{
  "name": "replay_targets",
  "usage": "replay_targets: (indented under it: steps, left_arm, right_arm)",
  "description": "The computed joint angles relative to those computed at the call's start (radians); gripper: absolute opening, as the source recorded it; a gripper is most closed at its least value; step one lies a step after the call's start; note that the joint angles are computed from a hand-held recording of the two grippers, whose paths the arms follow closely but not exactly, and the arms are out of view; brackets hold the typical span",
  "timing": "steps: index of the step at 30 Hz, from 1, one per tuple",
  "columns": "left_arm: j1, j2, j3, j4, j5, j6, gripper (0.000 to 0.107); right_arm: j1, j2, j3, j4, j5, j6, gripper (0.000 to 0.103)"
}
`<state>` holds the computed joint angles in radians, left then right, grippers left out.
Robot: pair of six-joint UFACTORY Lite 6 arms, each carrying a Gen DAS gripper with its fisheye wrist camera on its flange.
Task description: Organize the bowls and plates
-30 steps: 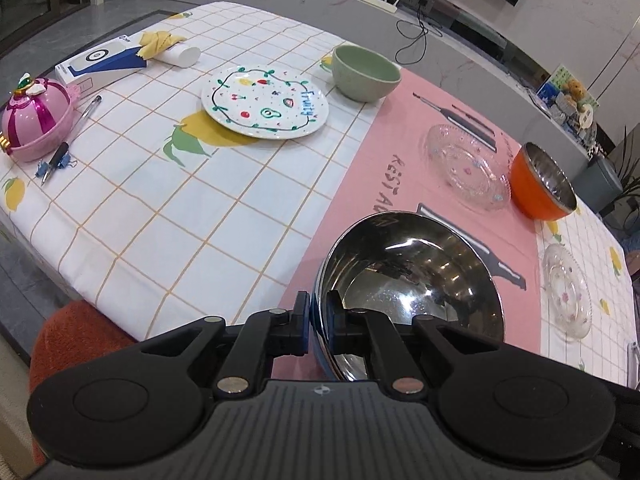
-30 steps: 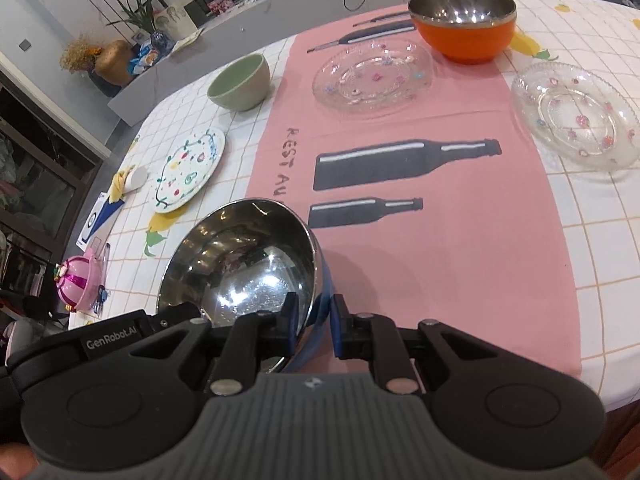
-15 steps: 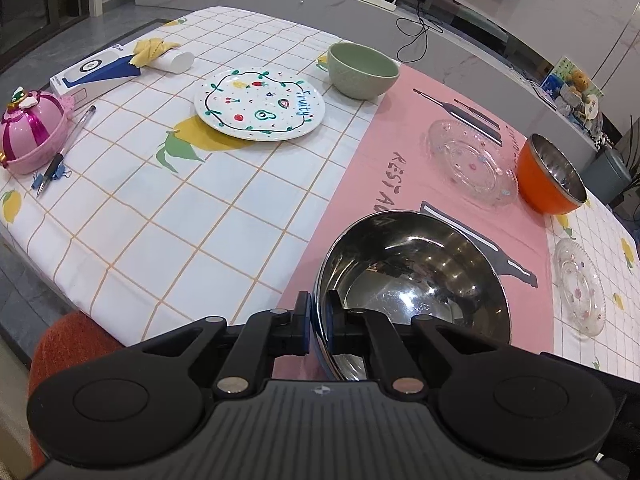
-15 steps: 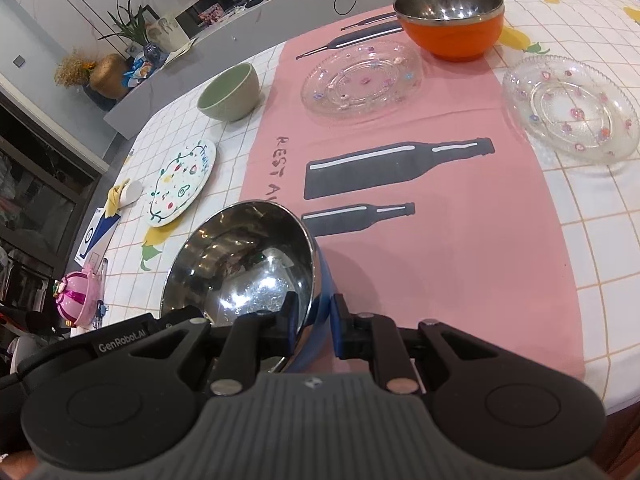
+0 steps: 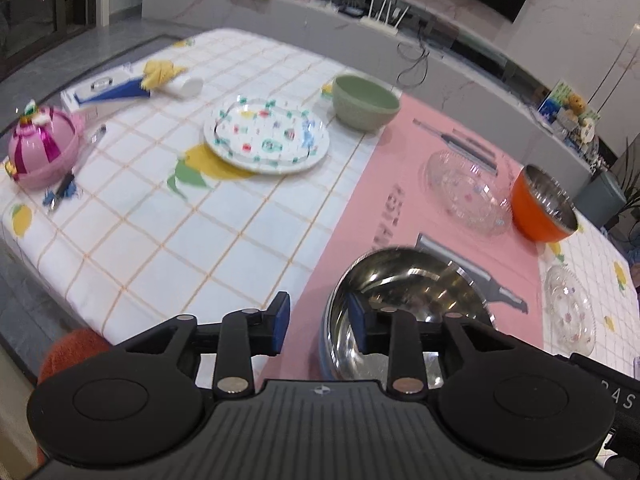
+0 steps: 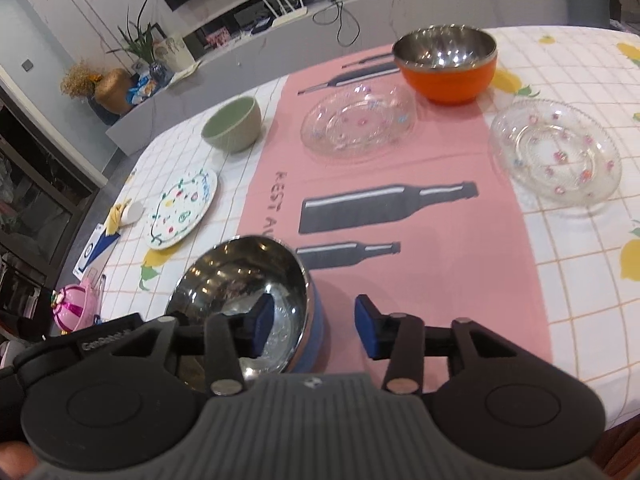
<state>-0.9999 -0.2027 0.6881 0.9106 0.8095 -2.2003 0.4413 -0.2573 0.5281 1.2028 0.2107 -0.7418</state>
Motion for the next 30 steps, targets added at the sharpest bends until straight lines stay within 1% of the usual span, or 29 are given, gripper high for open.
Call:
replay_targets:
  steps: [3, 6, 9, 16, 19, 25, 27, 30]
  left_arm:
    - [-0.021, -0.026, 0.009, 0.045, 0.031, -0.008, 0.044]
    - [-0.021, -0.033, 0.03, 0.081, 0.029, 0.011, 0.046]
    - [0.0, -0.023, 0.055, 0.103, -0.002, 0.038, 0.048]
    - [0.058, 0.033, 0.116, 0.135, -0.1, 0.083, 0.049]
    - [0.079, 0.09, 0.168, 0.149, -0.142, 0.11, 0.05]
    - [0.166, 0.257, 0.349, 0.11, -0.256, 0.264, 0.05]
    - [0.195, 0.33, 0.436, 0.071, -0.286, 0.346, 0.05]
    - [0.24, 0.457, 0.6, -0.055, -0.306, 0.528, 0.05]
  right_arm:
    - [-0.031, -0.023, -0.003, 0.003, 0.009, -0.005, 0.051]
    - [-0.052, -0.039, -0.003, 0.001, 0.007, -0.006, 0.055]
    - [-0.079, -0.05, -0.005, 0.017, 0.009, -0.032, 0.06]
    - [-0.133, -0.004, 0.013, 0.106, 0.009, -0.142, 0.062]
    - [-0.162, 0.039, 0.032, 0.163, 0.015, -0.207, 0.063]
    - [-0.243, 0.131, 0.096, 0.187, 0.014, -0.262, 0.063]
    - [-0.274, 0.185, 0.145, 0.167, 0.019, -0.258, 0.063]
    - [-0.317, 0.282, 0.25, 0.05, 0.032, -0.164, 0.064]
